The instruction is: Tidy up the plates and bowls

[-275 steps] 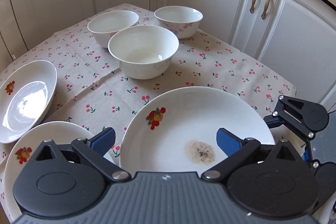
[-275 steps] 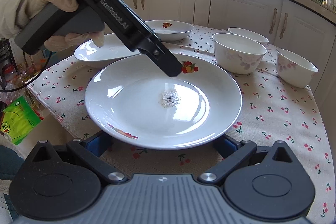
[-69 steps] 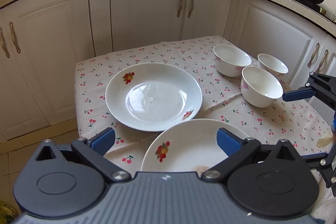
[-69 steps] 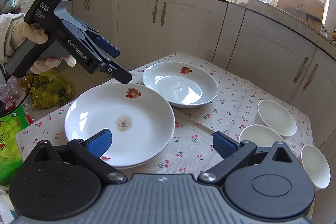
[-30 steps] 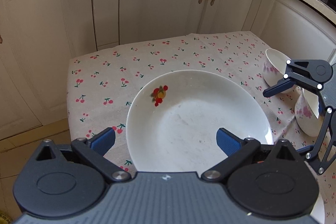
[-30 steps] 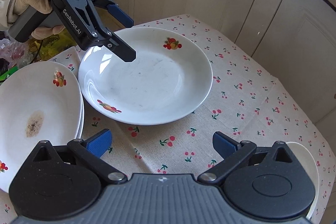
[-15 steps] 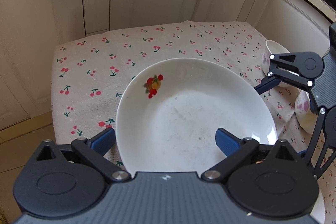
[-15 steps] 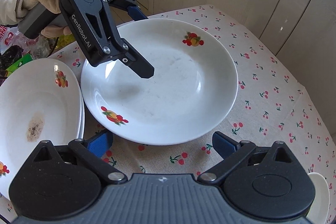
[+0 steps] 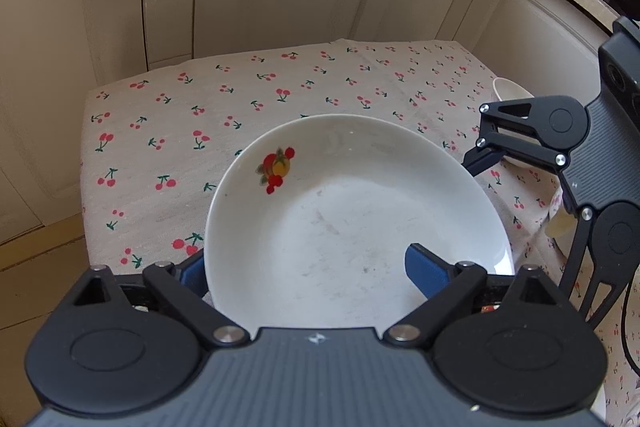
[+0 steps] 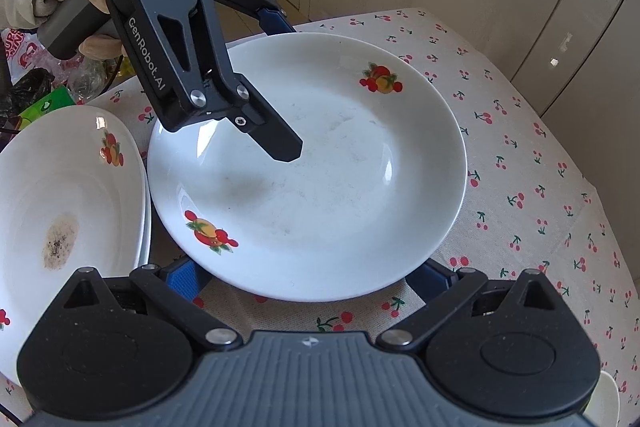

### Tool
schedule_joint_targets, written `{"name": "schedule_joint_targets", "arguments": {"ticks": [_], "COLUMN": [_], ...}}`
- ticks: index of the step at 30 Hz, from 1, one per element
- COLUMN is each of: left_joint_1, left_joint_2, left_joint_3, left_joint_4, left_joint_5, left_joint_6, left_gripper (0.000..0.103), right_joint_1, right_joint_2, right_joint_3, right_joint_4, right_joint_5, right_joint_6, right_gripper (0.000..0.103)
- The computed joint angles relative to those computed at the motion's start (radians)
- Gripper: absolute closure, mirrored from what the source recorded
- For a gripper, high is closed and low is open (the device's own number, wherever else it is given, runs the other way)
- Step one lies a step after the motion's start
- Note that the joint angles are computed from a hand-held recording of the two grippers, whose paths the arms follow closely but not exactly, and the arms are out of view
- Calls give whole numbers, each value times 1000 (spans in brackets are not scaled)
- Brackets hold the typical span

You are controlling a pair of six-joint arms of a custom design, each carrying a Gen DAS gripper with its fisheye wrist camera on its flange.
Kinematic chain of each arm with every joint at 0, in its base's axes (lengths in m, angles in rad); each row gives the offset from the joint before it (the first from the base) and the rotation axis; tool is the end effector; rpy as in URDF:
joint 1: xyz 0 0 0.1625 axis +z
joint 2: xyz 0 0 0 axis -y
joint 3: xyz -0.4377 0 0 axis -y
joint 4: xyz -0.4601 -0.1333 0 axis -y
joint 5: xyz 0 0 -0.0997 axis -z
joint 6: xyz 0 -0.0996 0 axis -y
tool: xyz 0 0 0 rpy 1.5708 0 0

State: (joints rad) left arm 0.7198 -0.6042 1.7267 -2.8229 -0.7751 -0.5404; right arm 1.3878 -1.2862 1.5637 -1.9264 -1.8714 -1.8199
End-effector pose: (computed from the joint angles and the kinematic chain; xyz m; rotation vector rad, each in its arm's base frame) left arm -0.3671 -0.5938 -0.0597 0.3185 2.4743 -0.7959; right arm -0.0203 -0.6799 0.3695 2.1043 -1.9931 -0.3086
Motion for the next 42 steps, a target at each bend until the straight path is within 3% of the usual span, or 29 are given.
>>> {"name": "schedule_joint_targets", "arguments": {"ticks": [15, 23, 30, 42], "left_joint_1": [-2, 0, 1, -1], "left_joint_2": [-5, -7, -3, 1], "left_joint_3": [7, 6, 2, -4], "left_joint_4": [2, 10, 10, -14], "left_joint_5": [19, 22, 19, 15], "left_joint_6": [-12, -8, -5, 10], "left_gripper": [7, 7, 7, 7], "right_joint_1": [-31, -25, -41, -45], "right_joint_2": [-20, -28, -26, -44], "right_joint_3": [-21, 20, -16, -7], "right_joint_4": [77, 17, 84, 78], "right_joint_5": [107, 77, 144, 165], "right_joint_6": [16, 1, 27, 8], "right_gripper": [1, 1, 1, 1]}}
